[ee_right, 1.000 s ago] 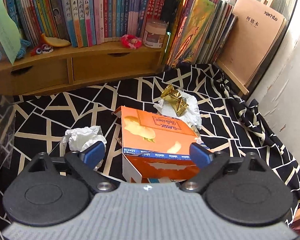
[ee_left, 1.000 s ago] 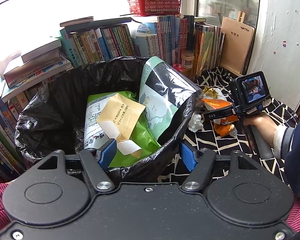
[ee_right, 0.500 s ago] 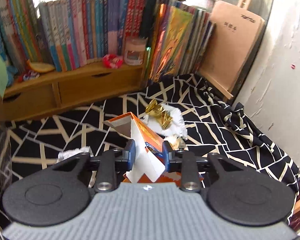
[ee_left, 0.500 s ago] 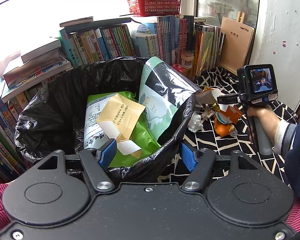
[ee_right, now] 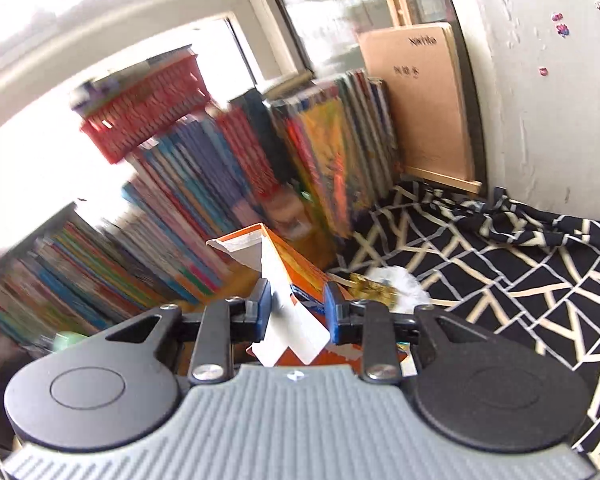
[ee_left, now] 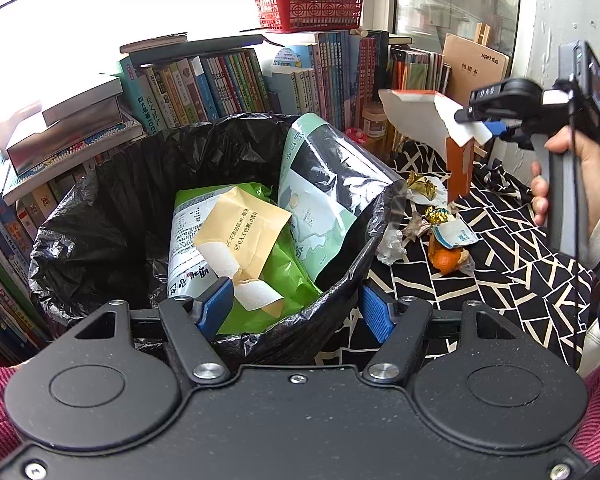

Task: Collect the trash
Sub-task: 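Lift the orange tissue box and carry it over the trash bin, then push the orange box down into the bin and open the right gripper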

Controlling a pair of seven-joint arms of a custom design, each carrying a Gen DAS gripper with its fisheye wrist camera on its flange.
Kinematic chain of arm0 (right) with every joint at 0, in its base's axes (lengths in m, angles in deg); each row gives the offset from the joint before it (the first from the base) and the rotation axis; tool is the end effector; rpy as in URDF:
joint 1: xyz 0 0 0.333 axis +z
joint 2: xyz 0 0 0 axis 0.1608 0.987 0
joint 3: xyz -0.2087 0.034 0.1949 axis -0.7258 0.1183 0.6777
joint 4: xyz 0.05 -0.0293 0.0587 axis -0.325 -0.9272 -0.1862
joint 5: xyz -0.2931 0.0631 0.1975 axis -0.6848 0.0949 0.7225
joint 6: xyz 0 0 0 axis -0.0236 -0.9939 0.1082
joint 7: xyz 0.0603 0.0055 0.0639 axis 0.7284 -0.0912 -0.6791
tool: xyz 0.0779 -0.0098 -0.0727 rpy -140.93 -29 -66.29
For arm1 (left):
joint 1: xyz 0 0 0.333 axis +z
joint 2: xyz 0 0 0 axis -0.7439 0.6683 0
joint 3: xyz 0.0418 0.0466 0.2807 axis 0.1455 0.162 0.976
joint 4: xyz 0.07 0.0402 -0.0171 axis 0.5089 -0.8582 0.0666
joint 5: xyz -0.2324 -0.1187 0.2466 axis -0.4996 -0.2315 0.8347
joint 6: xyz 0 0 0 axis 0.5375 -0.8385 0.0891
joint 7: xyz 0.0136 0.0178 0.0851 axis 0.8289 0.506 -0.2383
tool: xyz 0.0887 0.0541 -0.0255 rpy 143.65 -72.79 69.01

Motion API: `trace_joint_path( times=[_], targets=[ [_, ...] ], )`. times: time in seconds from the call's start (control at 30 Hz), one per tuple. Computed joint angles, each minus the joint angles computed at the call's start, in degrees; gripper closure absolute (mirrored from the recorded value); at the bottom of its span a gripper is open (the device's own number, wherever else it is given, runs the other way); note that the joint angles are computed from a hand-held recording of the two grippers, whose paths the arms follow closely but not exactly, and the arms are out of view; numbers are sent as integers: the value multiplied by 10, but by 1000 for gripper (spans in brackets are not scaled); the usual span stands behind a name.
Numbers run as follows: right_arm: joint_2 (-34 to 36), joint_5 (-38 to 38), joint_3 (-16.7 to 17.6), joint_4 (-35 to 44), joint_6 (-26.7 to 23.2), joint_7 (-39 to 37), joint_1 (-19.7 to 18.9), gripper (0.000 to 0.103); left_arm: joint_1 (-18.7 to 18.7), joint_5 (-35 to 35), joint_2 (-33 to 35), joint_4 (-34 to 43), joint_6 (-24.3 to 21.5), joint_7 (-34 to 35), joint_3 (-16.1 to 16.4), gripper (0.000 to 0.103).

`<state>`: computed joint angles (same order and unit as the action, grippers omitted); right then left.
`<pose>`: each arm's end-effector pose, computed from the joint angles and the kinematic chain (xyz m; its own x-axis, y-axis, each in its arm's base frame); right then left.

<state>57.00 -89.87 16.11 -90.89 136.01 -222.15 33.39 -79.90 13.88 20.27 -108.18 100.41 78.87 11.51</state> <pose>0.5630 0.2657 0.5613 -0.4283 -0.8228 -0.3736 -0.2831 0.5149 -0.8092 0.5806 -0.4241 0.5710 -0.4677 -0.8838 -0.0099 -0.5766 0.3136 -0.7544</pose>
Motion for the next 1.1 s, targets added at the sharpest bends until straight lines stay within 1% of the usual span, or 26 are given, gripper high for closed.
trace_joint_path(
  times=[0.07, 0.13, 0.23, 0.33, 0.37, 0.43, 0.5, 0.57, 0.67, 0.73, 0.83, 1.03, 1.1],
  targets=[
    [-17, -22, 1, -5, 38, 22, 1, 70, 0, -2, 1, 3, -2, 0, 0, 37],
    [-23, -34, 6, 10, 81, 25, -1, 70, 1, -4, 4, 7, -5, 1, -1, 37],
    [-14, -30, 10, 45, 166, 14, -6, 70, -1, -4, 6, 12, -9, 0, 0, 37],
    [18, 24, 14, 97, 241, -56, -5, 70, -1, -4, 6, 10, -7, 0, 0, 37],
    [32, 57, 19, 114, 258, -95, -4, 70, 0, -3, 4, 7, -4, -1, 1, 37],
    [66, 138, 40, 153, 280, -190, -9, 70, 0, -3, 3, 3, -1, 0, 1, 37],
    [102, 225, 77, 191, 275, -292, -20, 70, 1, -4, 1, 0, 0, 0, 0, 37],
    [133, 293, 111, 226, 252, -370, -26, 70, 1, -5, 0, -1, -1, -1, -1, 37],
    [176, 374, 144, 277, 211, -451, -29, 70, -1, -2, 0, -1, -1, -3, 1, 37],
    [191, 421, 158, 292, 180, -485, -30, 70, -2, 0, 0, -1, 0, -5, 2, 37],
    [218, 470, 159, 330, 129, -518, -22, 70, 0, 1, -3, -8, 5, -4, 0, 37],
    [253, 537, 132, 379, 54, -544, 1, 70, 2, -3, -3, -7, 5, -1, -1, 37],
    [270, 547, 117, 410, 22, -553, 15, 70, 2, -3, -3, -8, 6, 0, -1, 37]
  ],
)
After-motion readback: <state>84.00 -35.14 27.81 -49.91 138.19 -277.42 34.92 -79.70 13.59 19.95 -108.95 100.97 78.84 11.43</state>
